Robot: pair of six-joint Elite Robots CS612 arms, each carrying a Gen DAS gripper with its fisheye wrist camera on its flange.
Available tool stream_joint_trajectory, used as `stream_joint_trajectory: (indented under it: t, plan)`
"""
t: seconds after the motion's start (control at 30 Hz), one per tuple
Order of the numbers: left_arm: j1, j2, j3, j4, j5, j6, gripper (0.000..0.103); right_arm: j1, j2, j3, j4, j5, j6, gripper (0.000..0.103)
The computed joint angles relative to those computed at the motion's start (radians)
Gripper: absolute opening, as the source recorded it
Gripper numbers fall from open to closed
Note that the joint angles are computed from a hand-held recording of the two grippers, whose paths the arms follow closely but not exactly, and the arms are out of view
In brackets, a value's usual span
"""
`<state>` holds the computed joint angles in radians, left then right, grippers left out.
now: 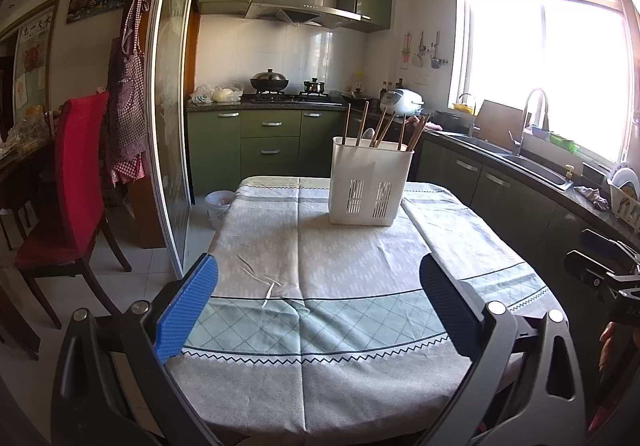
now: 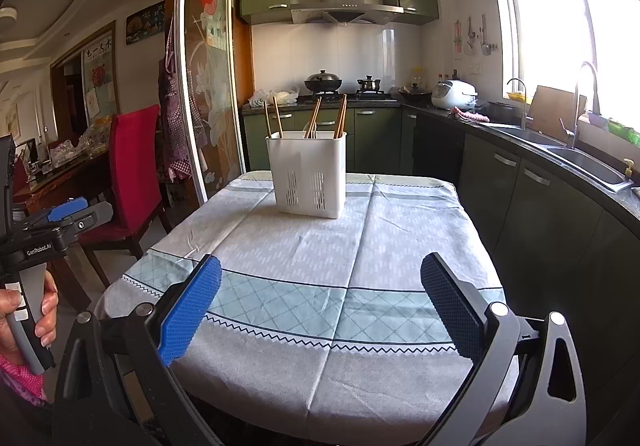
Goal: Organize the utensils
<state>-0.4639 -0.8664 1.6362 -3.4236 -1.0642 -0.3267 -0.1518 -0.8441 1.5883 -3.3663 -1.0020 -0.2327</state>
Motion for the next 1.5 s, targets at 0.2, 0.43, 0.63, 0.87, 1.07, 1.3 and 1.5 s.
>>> stream_joint_trajectory:
  t: [0.2, 0.43, 0.63, 0.87, 1.07, 1.3, 1.5]
  plan:
    - [-0.004, -0.001, -0.001, 0.014, 0.019, 0.004, 0.096, 0.0, 0.002, 0.0, 0.002, 0.006, -0.001, 0.098]
    - [0.001, 0.0, -0.003, 0.01, -0.01, 0.0, 0.096, 0.0, 0.001, -0.001, 0.006, 0.004, -0.001, 0.098]
    - [0.005, 0.0, -0.004, 0.012, -0.028, -0.018, 0.096, 0.0, 0.002, -0.001, 0.005, 0.005, -0.001, 0.098]
    - [0.006, 0.0, -0.004, 0.017, -0.021, -0.03, 0.096, 0.001, 0.002, 0.0, 0.005, 0.005, -0.001, 0.098]
    - [0.007, -0.001, -0.002, 0.016, -0.022, -0.028, 0.096, 0.001, 0.002, -0.001, 0.004, 0.005, 0.0, 0.098]
    - [0.007, -0.002, -0.001, 0.019, -0.022, -0.03, 0.096, 0.001, 0.001, 0.0, 0.006, 0.004, -0.002, 0.098]
    - [0.007, -0.002, -0.001, 0.022, -0.023, -0.03, 0.096, 0.001, 0.001, -0.001, 0.007, 0.004, -0.001, 0.098]
